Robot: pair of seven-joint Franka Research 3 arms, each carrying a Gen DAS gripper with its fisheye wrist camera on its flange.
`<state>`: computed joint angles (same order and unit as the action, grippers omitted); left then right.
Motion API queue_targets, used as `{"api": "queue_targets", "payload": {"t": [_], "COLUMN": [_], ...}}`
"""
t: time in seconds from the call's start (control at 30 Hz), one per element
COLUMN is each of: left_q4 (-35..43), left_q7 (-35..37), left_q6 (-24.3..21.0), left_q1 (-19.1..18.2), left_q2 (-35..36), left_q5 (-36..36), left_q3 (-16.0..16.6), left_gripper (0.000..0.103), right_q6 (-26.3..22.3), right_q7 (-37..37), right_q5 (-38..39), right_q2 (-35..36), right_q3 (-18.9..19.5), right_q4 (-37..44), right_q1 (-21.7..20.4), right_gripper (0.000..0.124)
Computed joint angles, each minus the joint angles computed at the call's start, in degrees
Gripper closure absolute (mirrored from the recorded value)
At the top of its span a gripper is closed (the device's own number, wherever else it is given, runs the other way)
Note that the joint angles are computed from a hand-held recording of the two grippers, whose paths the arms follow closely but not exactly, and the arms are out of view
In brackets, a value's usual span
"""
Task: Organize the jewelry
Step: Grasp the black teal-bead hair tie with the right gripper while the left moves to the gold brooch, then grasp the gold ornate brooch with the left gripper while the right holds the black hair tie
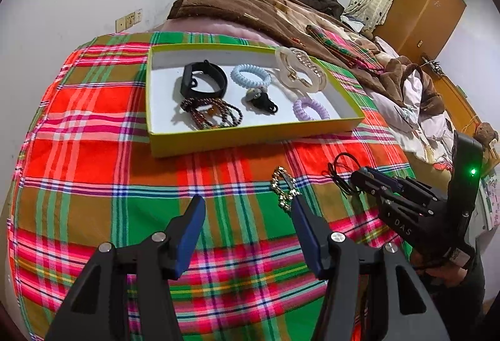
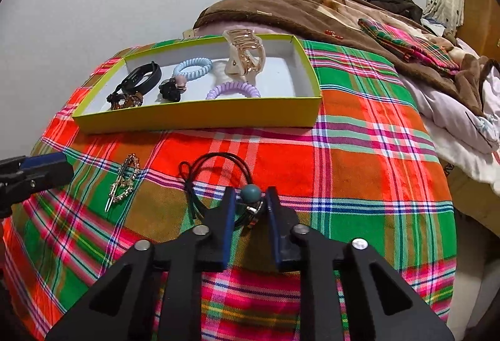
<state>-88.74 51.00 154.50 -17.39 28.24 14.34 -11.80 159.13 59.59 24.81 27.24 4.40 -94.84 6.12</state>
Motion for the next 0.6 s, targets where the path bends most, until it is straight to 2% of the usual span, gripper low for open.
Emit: {"api": "queue_targets", "payload": {"t": [0.23, 0.6], "left_q4": [2.2, 11.4], "left_q7": [0.8, 1.4], "left_q6": [-1.4, -7.7], "left_q1": [-0.4, -3.2], "left_q2": [1.6, 7.5], "left_q5": [-0.7, -0.3], "left_q3": [-0.6, 0.2], "left_gripper": [0.043, 0.041], "right_q6": [2.5, 5.7], "right_q7": [-3.1, -11.5], "right_q5": [5.1, 17.2], "right_q2": [-1.5, -5.1], "right_q3": [2.4, 5.3], "right_q4": [-2.1, -5.8], "right_q1": [-2.4, -6.1], "right_gripper": [0.108, 0.108]}}
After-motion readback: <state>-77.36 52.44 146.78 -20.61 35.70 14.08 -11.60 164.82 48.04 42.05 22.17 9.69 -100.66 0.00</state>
